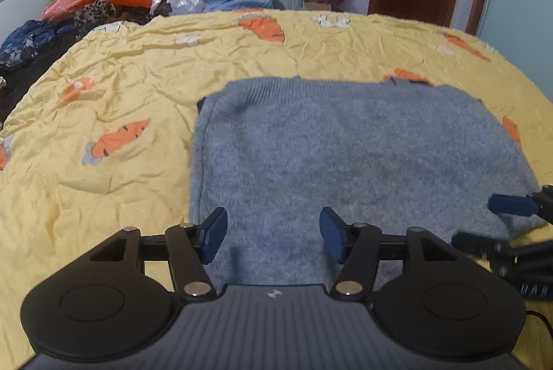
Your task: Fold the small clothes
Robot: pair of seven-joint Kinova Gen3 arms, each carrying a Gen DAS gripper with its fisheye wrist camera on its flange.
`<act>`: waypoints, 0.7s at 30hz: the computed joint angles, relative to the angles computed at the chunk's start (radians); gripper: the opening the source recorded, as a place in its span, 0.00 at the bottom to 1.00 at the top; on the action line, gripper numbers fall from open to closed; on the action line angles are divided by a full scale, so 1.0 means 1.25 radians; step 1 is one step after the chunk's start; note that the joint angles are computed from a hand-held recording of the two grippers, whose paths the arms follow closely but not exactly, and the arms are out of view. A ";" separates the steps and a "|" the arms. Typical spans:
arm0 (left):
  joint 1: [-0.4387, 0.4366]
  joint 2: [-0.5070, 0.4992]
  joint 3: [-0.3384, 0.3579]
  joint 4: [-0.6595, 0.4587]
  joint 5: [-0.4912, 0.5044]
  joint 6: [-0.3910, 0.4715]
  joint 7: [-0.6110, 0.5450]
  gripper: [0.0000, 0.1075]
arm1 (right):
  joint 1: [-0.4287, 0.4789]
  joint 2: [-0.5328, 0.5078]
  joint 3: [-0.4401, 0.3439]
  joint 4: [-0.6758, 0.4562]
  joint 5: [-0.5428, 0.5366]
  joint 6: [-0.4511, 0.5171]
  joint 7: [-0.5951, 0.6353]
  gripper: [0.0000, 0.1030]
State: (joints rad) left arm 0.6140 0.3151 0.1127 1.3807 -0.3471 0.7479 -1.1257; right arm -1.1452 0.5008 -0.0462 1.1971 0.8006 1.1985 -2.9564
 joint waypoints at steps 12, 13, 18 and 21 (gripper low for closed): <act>0.000 0.000 0.001 0.043 -0.005 0.022 -0.007 0.61 | 0.001 0.038 -0.010 -0.069 -0.038 0.063 0.085 0.81; -0.001 -0.004 0.002 0.051 -0.007 0.017 -0.011 0.62 | 0.000 0.039 -0.010 -0.070 -0.047 0.065 0.101 0.81; -0.013 -0.011 0.009 0.054 -0.004 0.018 -0.033 0.62 | -0.046 0.034 0.016 -0.075 -0.006 0.088 0.096 0.81; -0.014 -0.013 0.007 0.048 -0.001 0.019 -0.029 0.62 | -0.075 0.045 0.029 -0.105 0.047 0.115 0.119 0.82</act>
State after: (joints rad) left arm 0.5964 0.2984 0.1209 1.4402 -0.3489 0.7717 -1.1623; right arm -1.2384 0.5568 -0.0096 1.0661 0.8593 1.3424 -2.8073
